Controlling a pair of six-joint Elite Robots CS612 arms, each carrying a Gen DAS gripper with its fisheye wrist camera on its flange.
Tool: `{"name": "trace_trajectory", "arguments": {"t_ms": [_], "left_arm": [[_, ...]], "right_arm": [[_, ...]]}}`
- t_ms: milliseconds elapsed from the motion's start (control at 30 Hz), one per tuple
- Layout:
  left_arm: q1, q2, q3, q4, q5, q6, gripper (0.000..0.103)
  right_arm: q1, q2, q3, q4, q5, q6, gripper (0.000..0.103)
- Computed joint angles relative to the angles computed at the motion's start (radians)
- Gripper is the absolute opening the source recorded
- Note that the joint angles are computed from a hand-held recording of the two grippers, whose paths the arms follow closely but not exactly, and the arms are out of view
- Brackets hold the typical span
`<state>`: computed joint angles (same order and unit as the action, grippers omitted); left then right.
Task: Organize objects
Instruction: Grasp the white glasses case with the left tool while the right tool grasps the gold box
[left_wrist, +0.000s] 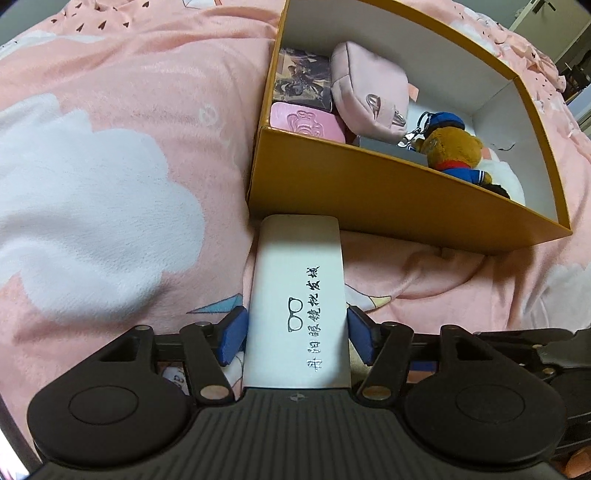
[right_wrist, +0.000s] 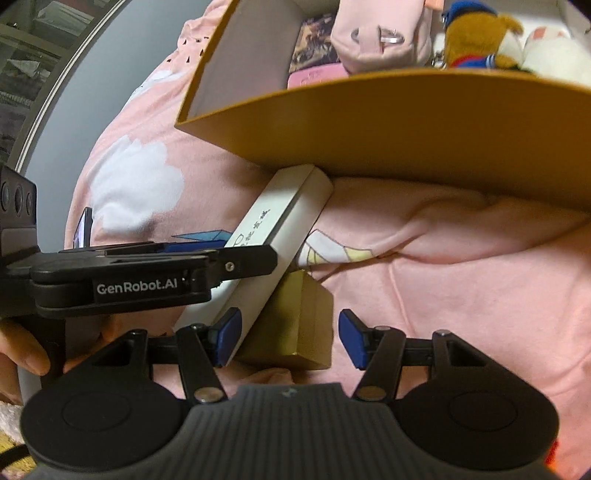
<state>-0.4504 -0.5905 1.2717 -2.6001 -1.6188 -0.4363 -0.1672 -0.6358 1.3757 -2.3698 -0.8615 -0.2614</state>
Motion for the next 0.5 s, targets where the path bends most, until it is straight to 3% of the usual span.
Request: {"name": "trace_trajectory", "arguments": {"t_ms": [267,500], "left_arm": [[0.002,0.017,-0.024,0.031,-0.007,0.009,0.073],[0.009,0.024,-0.040,0.049,-0.025,0.004,0.070]], "right_arm": [[-0.003,0.037,-0.051,0.081,0.013,0.056,0.061],[-0.018,0.074,-0.089,0.188,0.103,0.070,0.063]]}}
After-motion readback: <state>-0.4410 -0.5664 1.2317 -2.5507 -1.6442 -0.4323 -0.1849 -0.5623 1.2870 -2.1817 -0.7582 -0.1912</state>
